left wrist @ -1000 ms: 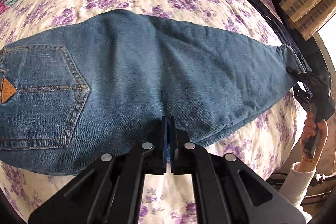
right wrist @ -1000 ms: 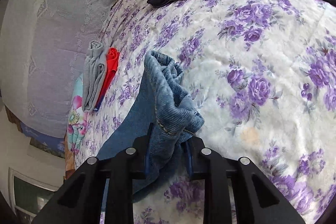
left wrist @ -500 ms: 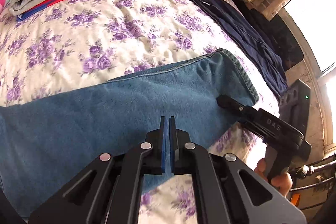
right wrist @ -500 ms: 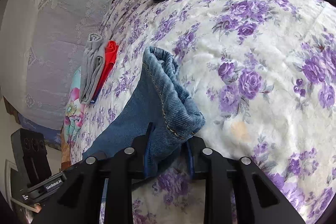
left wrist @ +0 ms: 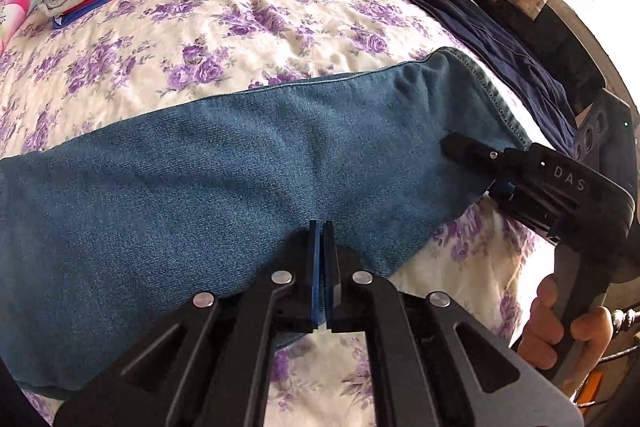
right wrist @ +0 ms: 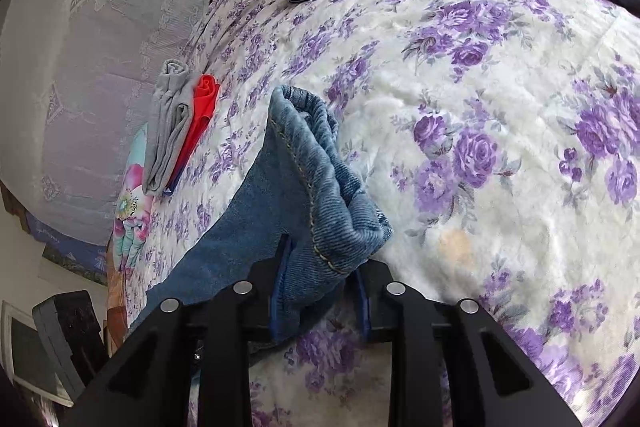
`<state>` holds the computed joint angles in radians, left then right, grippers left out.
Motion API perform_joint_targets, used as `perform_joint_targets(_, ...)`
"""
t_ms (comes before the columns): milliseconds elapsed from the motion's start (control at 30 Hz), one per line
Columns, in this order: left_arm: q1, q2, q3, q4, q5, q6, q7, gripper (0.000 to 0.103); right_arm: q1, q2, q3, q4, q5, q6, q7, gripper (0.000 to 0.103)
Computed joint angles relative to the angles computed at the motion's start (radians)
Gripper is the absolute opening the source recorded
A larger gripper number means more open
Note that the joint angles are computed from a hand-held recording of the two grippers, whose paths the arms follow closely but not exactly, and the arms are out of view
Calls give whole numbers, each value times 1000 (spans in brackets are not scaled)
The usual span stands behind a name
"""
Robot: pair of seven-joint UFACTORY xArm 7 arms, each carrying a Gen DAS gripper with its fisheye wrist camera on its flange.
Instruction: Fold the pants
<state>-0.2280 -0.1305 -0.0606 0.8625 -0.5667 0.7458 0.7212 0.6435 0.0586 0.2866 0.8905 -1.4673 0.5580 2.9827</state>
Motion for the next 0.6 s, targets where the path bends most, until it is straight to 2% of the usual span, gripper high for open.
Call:
perform_joint_targets(233,-1,18,-6,10,-16,-16,-5,1,-2,-1,-2,9,62,-11,-57,29)
perform_joint_targets(300,0,22,-2,16,-28,-5,2,1,0,1,0,23,117,1,-121,29)
perform_joint_targets(367,8,28,12,30,-67,34,32,2,14,10,12,62,236,70,-287,29)
perform_joint_targets(467,50,40,46,66,-122,147,66,2,59,40,31,159,375,243,-529,25)
perform_joint_targets(600,138,-4,105,66,-117,197,117,2,114,79,27,263,457,409,-701,21)
